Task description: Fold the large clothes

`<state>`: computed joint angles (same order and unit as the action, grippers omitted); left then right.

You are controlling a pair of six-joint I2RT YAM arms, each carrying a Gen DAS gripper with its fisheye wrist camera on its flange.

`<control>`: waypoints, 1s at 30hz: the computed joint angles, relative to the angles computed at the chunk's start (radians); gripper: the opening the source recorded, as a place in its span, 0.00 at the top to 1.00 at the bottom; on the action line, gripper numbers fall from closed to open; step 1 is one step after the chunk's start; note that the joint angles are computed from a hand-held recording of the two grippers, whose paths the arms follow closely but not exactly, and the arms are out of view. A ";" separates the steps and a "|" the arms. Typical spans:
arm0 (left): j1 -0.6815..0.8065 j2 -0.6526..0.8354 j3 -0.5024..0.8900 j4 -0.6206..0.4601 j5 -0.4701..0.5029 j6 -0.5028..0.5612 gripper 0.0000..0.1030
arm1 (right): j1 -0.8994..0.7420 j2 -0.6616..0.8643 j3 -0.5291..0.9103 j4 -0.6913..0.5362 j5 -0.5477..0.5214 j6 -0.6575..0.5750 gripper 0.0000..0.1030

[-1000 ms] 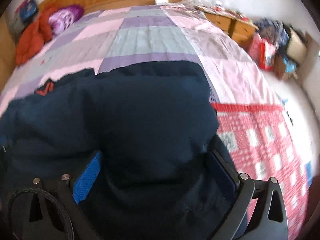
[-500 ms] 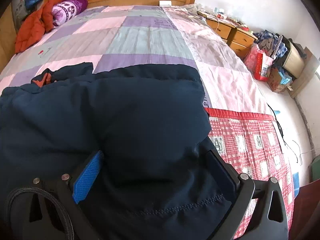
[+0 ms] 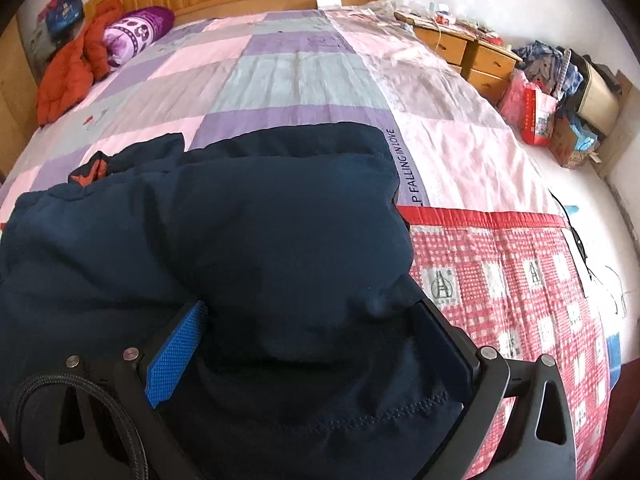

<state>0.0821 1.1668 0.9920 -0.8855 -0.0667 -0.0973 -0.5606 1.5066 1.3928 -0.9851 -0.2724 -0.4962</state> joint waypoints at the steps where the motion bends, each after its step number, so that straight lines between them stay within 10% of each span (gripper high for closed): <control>1: -0.011 -0.007 0.012 -0.009 -0.004 -0.007 0.09 | 0.011 -0.023 -0.011 0.012 0.019 0.002 0.01; 6: -0.143 -0.016 0.099 -0.006 -0.014 -0.031 0.09 | 0.129 -0.176 -0.049 0.083 0.018 -0.008 0.01; 12: -0.186 0.255 0.235 -0.034 -0.056 -0.059 0.09 | 0.295 -0.004 0.060 0.047 0.136 0.099 0.01; 22: -0.147 0.398 0.239 0.027 -0.114 -0.065 0.05 | 0.063 0.267 0.272 -0.008 0.108 0.154 0.01; 30: -0.149 -0.064 0.056 -0.045 -0.063 0.026 0.08 | -0.071 -0.080 0.066 0.021 -0.098 0.037 0.01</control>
